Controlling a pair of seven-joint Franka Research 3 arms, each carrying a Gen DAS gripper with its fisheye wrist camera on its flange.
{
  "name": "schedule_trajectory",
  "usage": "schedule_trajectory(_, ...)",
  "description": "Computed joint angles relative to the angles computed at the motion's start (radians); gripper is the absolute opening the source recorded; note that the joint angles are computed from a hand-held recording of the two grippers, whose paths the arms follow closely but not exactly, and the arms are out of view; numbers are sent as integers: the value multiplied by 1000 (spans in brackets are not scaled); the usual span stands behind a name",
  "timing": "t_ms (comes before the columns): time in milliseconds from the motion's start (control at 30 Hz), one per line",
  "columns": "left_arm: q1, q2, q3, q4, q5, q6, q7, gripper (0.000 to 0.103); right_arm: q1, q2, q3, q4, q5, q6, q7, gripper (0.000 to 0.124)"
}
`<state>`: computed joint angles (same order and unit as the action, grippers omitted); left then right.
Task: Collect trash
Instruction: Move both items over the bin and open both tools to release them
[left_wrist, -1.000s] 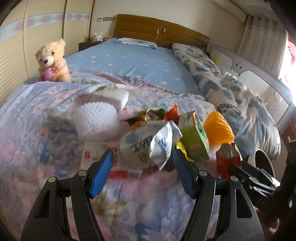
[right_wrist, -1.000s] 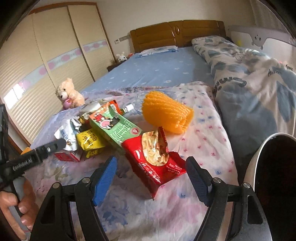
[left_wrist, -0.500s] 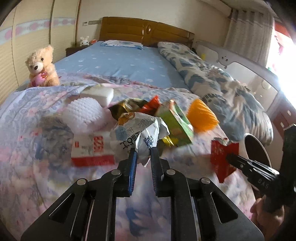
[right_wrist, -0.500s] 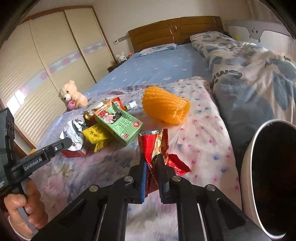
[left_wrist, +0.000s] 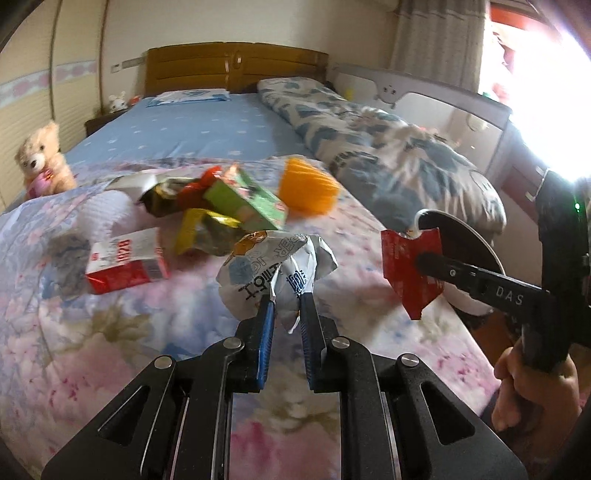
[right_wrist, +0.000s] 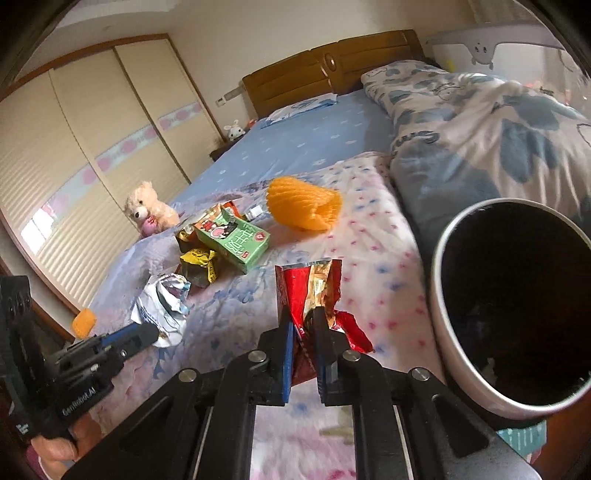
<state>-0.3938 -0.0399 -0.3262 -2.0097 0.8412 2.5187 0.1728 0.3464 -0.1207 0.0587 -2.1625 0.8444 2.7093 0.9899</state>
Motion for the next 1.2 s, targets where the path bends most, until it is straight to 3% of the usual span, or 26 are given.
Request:
schedule_trajectory(633, -92, 164, 19, 196, -28, 18, 157, 13, -44, -146, -76, -128, 14, 25, 18, 8)
schedule_trajectory(1200, -195, 351, 65, 454, -87, 0, 343, 13, -91, -161, -122, -136, 17, 64, 34, 6)
